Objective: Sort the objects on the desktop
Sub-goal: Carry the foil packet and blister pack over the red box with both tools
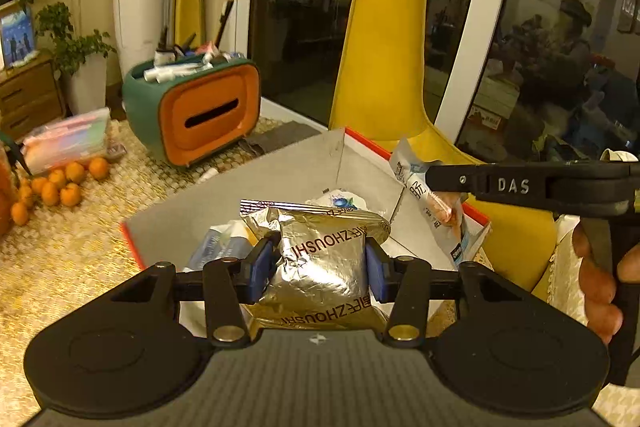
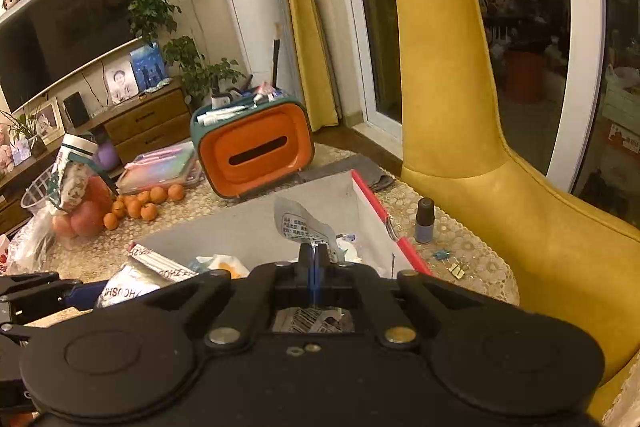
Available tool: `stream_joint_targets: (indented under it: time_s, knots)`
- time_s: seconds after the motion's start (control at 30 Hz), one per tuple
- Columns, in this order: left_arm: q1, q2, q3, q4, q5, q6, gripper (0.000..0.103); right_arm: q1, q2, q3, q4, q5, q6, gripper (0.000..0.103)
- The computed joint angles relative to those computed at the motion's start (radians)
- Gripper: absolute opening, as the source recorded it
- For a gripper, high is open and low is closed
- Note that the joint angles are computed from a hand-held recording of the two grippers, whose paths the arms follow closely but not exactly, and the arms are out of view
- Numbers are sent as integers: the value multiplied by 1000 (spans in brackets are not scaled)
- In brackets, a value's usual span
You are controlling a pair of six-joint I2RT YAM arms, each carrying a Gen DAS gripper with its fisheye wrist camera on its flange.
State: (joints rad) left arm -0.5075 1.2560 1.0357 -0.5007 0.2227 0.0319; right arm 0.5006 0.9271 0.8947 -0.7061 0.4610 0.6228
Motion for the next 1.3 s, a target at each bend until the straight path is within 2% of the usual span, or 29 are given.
stream_joint_targets:
  time_s: [0.17,0.53,0.8,1.13,1.3]
  knots:
    - [-38,77,4,34,-35,-4,47,-74,27,-50,60,-63,-50,0]
    - [-82,203,4,104,-75,-2,47,-81,61,-118,112,-60,-115,0]
    - [-71,260,19,115,-53,-12,47,-90,88,-163,158,-89,-122,0]
    - [-66,334,109,-3,-43,-8,47,-99,88,-180,177,-117,-119,0]
    - [-76,367,160,-68,-47,26,48,-108,85,-177,169,-148,-109,0]
